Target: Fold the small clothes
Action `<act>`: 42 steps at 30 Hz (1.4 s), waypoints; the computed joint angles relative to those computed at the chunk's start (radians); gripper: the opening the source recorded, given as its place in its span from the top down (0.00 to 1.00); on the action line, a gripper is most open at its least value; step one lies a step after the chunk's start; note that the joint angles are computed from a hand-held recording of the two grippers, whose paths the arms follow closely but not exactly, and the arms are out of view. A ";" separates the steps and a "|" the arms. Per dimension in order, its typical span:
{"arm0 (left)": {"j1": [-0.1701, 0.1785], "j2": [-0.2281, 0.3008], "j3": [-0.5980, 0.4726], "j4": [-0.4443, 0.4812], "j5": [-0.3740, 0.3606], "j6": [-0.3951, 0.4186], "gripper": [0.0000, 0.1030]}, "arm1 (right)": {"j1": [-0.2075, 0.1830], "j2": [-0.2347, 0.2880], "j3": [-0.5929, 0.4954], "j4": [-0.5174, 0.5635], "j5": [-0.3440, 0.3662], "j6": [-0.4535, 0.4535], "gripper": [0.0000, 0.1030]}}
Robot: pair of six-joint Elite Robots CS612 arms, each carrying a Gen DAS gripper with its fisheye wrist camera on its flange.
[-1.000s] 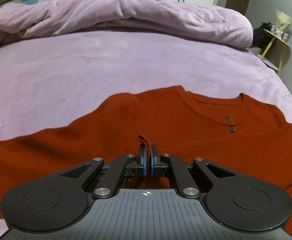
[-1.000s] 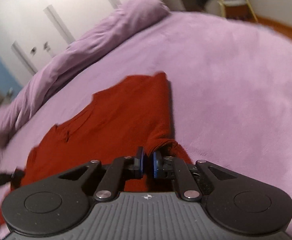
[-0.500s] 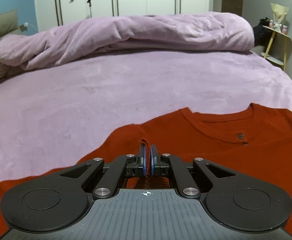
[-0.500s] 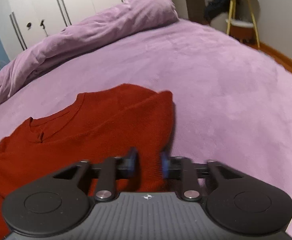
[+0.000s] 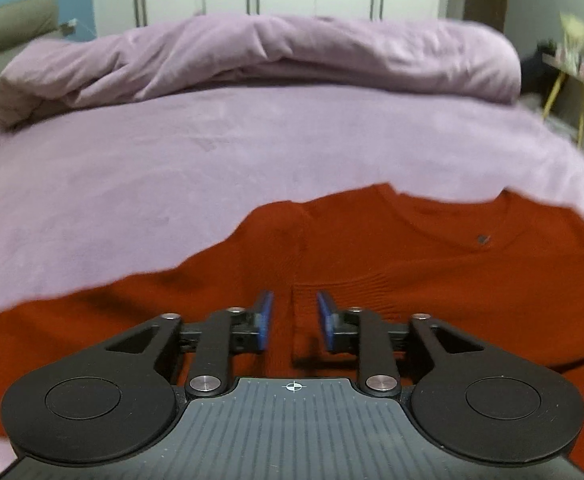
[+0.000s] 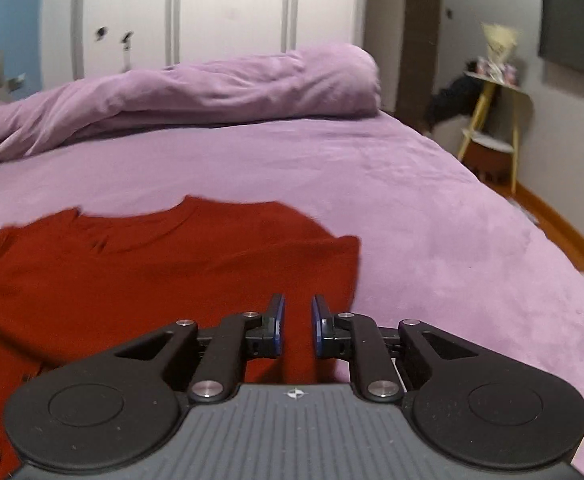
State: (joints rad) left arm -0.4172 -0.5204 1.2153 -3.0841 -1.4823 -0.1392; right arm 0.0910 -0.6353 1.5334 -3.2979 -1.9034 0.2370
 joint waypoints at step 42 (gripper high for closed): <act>0.249 -0.053 0.227 -0.280 0.003 -0.806 0.92 | 0.032 -0.106 0.148 -0.047 0.292 0.253 0.77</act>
State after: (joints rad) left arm -0.1678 -0.5735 1.4426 -3.3644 -1.4797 -0.9450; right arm 0.1234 -0.7413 1.6817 -3.3448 -1.6118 0.4899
